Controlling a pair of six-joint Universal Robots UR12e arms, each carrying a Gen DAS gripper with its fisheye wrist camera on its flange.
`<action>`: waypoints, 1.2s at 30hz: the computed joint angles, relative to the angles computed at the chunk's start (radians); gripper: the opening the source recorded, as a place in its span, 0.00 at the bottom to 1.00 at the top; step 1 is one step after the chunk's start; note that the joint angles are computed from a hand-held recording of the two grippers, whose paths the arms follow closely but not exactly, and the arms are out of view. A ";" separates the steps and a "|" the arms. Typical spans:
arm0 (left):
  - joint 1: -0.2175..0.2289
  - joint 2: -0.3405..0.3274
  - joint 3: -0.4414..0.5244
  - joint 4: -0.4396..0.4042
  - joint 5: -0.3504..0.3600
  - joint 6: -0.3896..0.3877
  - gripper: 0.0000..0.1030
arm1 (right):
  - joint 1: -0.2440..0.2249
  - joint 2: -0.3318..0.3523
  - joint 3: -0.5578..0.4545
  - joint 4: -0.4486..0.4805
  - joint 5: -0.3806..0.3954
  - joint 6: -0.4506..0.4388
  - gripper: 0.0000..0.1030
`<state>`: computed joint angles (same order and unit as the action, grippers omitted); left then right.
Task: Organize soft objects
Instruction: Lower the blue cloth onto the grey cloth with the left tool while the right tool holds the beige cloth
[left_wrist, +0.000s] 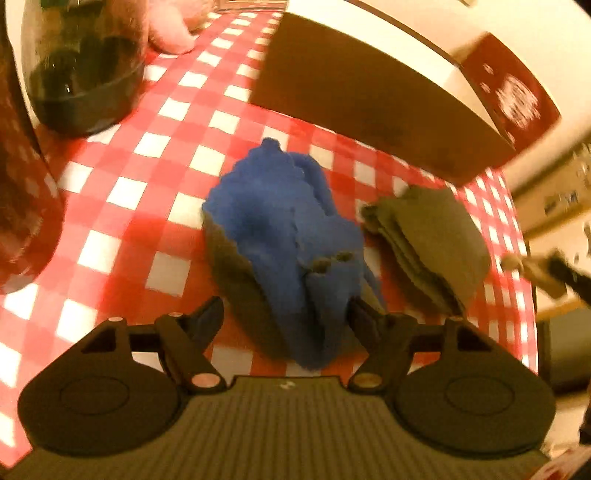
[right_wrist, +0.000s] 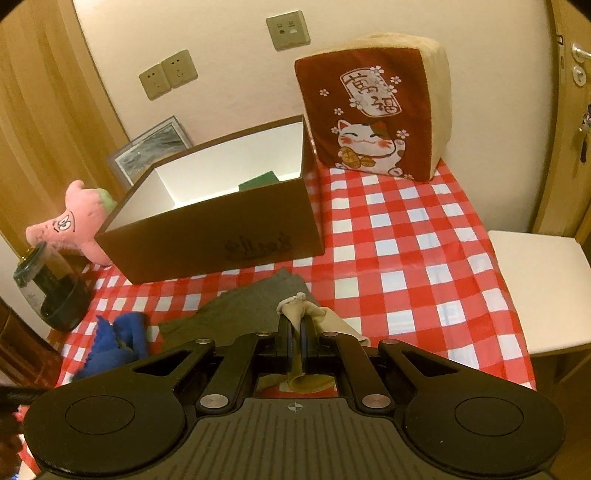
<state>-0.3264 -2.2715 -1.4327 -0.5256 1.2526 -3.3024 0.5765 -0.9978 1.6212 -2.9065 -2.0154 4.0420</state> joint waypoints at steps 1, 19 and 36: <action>0.002 -0.011 0.012 0.003 -0.015 -0.019 0.69 | 0.000 0.001 -0.001 0.002 0.000 -0.002 0.04; -0.110 -0.133 0.216 -0.100 0.236 0.183 0.70 | -0.014 -0.001 0.008 0.063 -0.009 0.069 0.04; -0.116 -0.111 0.173 -0.029 0.303 0.359 0.21 | -0.013 0.006 -0.003 0.056 -0.009 0.054 0.04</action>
<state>-0.4426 -2.3823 -1.2600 -0.5546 1.5554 -2.9438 0.5635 -0.9915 1.6178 -2.8507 -2.0245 4.0964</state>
